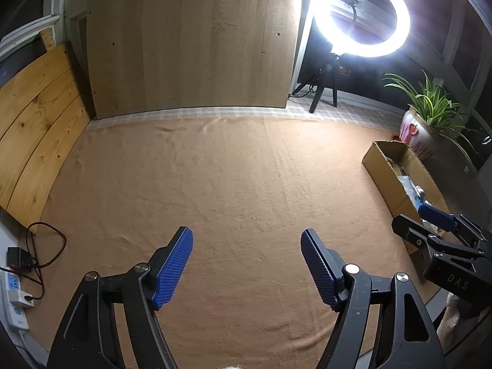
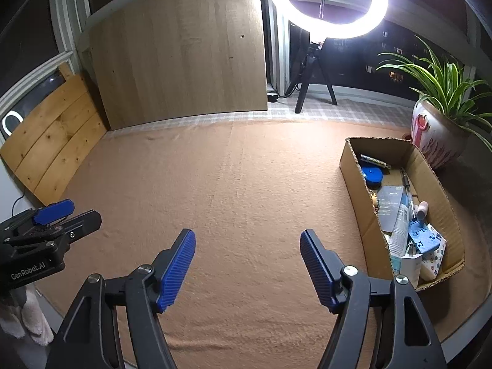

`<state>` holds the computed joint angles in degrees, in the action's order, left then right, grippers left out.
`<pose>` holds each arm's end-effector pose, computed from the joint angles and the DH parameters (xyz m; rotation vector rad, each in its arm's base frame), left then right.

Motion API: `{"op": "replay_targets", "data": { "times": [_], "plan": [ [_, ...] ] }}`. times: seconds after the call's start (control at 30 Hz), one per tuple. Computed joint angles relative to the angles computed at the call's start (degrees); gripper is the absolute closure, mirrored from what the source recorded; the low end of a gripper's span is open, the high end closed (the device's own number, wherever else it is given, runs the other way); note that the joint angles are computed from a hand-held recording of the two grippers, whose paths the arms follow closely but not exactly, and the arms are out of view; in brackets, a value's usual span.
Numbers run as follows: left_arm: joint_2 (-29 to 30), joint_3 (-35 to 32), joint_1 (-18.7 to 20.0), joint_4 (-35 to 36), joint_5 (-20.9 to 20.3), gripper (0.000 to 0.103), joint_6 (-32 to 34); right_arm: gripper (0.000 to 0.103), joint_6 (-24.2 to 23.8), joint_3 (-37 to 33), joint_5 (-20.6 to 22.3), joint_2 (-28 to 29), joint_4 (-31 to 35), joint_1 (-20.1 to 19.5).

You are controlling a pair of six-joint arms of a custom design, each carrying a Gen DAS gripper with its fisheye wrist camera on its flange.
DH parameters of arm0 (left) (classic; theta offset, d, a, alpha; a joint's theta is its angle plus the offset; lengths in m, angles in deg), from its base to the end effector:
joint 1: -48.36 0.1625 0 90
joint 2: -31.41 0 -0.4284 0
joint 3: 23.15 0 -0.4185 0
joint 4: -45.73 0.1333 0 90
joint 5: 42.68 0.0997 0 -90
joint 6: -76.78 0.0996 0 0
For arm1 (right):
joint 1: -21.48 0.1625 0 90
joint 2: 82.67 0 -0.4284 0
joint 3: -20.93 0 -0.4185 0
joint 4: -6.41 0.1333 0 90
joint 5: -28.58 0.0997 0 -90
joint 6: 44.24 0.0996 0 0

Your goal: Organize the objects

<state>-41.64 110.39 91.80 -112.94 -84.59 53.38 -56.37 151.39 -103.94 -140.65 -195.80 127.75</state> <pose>-0.1763 -0.4526 0.1564 0.4107 2.3894 -0.7618 0.1969 -0.4391 0.1339 0.2500 -2.3022 0.8602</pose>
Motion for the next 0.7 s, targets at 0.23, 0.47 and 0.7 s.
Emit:
{"op": "replay_targets", "data": {
  "times": [0.23, 0.47, 0.7],
  "plan": [
    [-0.02, 0.17, 0.91, -0.16, -0.27, 0.026, 0.46, 0.036, -0.22, -1.06, -1.49, 1.4, -0.26, 0.54],
    [0.91, -0.5, 1.92, -0.43, -0.82, 0.026, 0.77, 0.036, -0.05, -1.54, -2.14, 1.76, 0.13, 0.3],
    [2.25, -1.3, 2.64, -0.44, -1.11, 0.026, 0.56, 0.036, -0.28, -1.56, -2.57, 2.15, -0.13, 0.04]
  ]
}}
